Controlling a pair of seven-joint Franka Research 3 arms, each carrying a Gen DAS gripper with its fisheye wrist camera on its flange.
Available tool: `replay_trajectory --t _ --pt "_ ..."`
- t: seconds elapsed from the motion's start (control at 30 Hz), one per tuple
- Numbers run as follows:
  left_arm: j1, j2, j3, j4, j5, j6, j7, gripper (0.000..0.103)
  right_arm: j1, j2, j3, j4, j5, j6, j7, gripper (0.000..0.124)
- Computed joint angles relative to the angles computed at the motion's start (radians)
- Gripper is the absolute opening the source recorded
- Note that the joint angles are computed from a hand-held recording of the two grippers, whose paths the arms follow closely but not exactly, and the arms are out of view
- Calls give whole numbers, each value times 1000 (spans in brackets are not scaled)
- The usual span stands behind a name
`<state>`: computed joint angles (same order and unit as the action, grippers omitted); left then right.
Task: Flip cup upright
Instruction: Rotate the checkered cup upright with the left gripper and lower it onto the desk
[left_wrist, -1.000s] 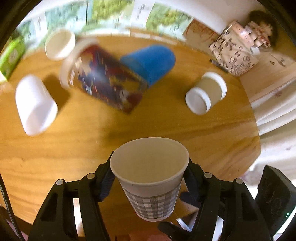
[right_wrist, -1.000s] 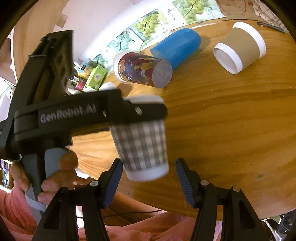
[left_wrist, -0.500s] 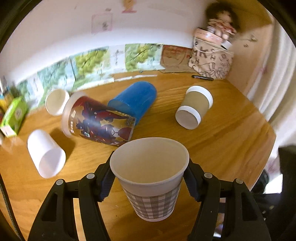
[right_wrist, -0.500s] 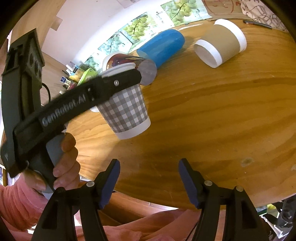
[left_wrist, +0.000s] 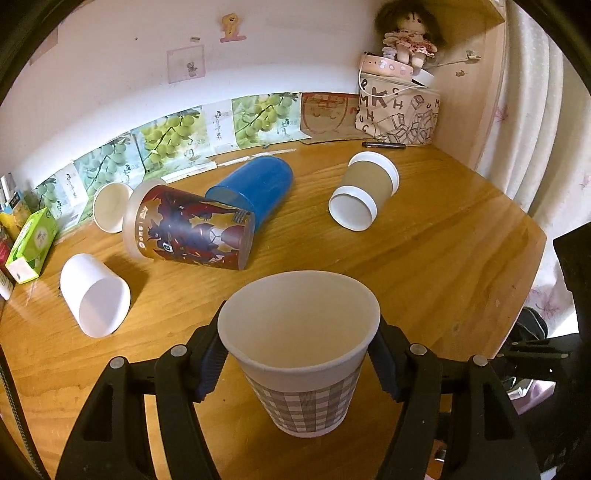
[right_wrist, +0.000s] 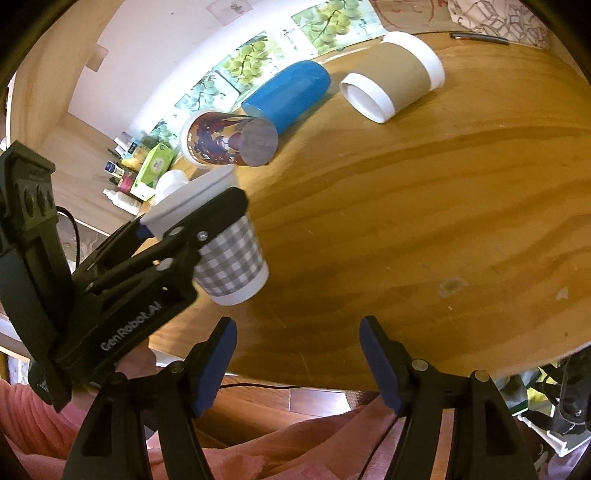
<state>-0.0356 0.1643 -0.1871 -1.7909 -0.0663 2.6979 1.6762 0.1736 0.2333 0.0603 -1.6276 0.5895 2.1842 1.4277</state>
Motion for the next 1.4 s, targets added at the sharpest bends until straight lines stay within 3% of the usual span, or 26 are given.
replay_trajectory --t 0.53,0.87,1.1,1.4 --pt "-17 -105 14 -136 -66 -98 132 70 13 -99 -16 -135 -51 36 67 70" --pt "-28 -152 33 -180 -59 -145 184 71 26 -136 -15 -178 -66 58 68 79" --pt "-32 -200 49 -217 -34 -235 190 79 40 -161 -14 -200 -105 63 103 81" --pt "-21 -235 65 -150 57 -504 70 82 51 -170 -14 -180 -177 8 169 85"
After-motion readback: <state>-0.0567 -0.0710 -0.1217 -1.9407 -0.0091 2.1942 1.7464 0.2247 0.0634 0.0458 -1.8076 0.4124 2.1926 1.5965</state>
